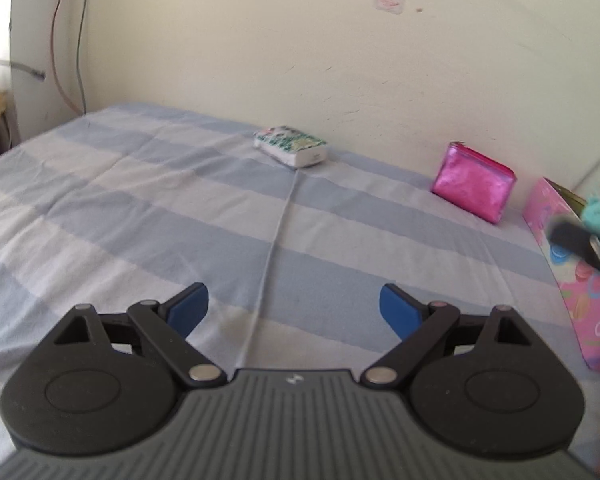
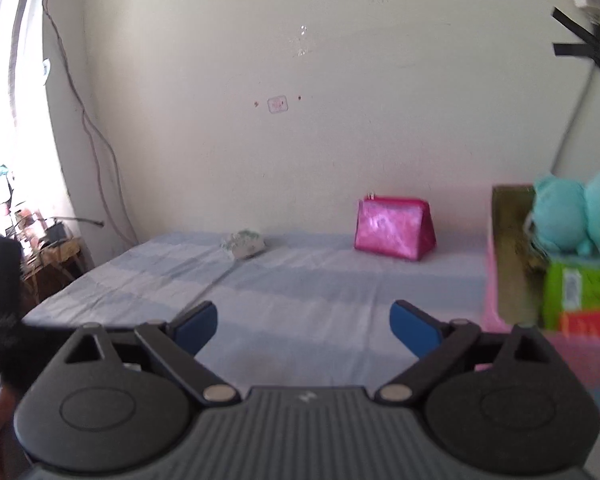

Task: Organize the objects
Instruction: 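Move the right tool toward the shiny pink purse, then grasp the shiny pink purse with the right tool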

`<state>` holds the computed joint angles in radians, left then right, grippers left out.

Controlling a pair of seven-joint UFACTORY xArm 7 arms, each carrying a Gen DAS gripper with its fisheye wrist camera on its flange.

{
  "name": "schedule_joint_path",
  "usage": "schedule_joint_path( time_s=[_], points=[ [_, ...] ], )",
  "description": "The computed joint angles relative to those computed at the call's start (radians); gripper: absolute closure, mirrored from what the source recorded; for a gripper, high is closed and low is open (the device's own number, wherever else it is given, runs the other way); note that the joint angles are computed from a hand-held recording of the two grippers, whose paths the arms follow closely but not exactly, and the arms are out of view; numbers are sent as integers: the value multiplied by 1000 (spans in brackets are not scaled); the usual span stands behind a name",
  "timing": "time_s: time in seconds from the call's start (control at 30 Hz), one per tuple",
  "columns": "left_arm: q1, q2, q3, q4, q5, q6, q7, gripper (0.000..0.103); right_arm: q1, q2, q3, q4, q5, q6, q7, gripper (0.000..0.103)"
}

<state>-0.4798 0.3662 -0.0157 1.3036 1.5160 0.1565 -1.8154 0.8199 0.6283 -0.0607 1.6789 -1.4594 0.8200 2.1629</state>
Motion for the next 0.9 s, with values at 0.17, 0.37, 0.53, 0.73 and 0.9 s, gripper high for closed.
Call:
schedule_joint_path(
  time_s=[0.17,0.37,0.53,0.73,0.9],
  points=[
    [-4,9,11,5,-33,-18,20,9,-92,165,-37,248,179,20,-71,2],
    [-13,18,20,11,-61,-31,66,9,-201,292,-69,437,390,-6,-162,2],
    [-27,18,38,11,-69,-39,63,4,-244,383,-98,549,498,-37,-261,2],
    [-42,23,54,12,-116,-44,99,4,-240,427,-132,583,591,-97,-355,62],
    [-54,24,67,14,-111,-41,90,4,-154,378,-234,471,573,-160,-282,78]
  ],
)
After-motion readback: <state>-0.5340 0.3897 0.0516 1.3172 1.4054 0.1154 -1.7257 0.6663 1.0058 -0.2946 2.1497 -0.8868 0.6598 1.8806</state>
